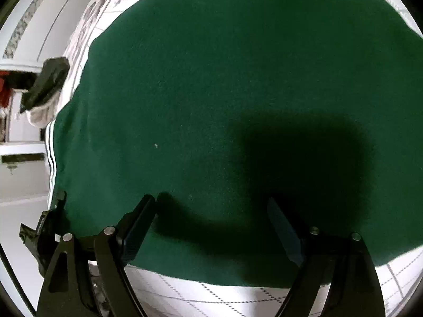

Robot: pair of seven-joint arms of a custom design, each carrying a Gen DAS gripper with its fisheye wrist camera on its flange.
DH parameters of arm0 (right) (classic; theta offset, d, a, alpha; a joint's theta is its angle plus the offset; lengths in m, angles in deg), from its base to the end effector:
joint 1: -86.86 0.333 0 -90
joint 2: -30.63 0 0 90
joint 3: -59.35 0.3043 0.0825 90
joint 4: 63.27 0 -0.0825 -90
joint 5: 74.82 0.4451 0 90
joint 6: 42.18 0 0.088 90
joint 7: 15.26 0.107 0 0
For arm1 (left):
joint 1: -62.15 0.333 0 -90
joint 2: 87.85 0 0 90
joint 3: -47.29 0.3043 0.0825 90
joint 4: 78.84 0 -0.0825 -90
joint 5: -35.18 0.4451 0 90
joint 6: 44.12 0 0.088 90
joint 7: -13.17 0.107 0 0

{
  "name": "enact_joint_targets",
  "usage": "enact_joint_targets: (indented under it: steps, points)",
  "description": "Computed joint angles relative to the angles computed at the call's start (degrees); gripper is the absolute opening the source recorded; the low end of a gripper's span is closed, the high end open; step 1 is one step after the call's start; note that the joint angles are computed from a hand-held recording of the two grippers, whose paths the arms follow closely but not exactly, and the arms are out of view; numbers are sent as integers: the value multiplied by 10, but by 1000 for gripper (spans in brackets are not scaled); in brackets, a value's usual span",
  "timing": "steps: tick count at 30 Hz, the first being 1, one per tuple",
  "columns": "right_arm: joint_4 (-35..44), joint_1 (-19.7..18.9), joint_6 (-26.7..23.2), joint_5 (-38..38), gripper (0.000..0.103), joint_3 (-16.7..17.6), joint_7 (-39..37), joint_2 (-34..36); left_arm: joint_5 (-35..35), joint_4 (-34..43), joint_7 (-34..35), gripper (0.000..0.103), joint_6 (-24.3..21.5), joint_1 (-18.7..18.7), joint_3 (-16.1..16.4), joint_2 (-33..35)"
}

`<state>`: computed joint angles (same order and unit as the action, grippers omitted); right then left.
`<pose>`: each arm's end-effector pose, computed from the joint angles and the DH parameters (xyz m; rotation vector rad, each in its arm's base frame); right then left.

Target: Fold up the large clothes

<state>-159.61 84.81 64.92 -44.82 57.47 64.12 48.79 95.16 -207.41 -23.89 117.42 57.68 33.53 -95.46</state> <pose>0.6912 -0.0076 0.3785 -1.8979 2.0399 0.5576 0.5461 -0.2273 0.4384 -2.4729 0.7365 -1.1758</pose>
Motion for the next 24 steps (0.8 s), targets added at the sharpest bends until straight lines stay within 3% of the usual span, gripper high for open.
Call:
enact_joint_targets:
  steps: [5, 7, 8, 11, 14, 15, 16, 17, 20, 24]
  points:
    - [24, -50, -90, 123, 89, 8, -19, 34, -19, 97, 197, 8, -72, -25, -6, 19]
    - [37, -65, -135, 154, 83, 8, -6, 47, -15, 136, 276, 8, -89, -37, -7, 32]
    - [35, -71, -141, 166, 73, 6, 6, 43, -22, 149, 314, 8, -88, -42, -5, 37]
    - [-9, -83, -83, 181, 69, -13, 5, -11, -55, 184, 409, 8, -78, -55, 0, 54]
    - [-71, -52, 78, 13, 69, -56, 26, -84, -82, 222, 472, 8, -67, -68, 2, 81]
    - [-83, -56, 106, -25, 65, -56, 42, -88, -91, 243, 498, 8, -69, -76, 0, 96]
    - [-83, -64, 104, -36, 57, -63, 57, -75, -98, 266, 524, 8, -70, -85, -1, 113]
    - [-75, -80, 74, -8, 49, -66, 63, -54, -105, 276, 541, 8, -66, -92, 0, 122]
    - [-83, -116, 40, 91, 50, -57, 39, -36, -168, 346, 648, 8, -58, -120, -10, 183]
    - [-62, -175, -104, 213, 47, -54, 18, 1, -269, 489, 837, 8, -88, -155, -54, 315]
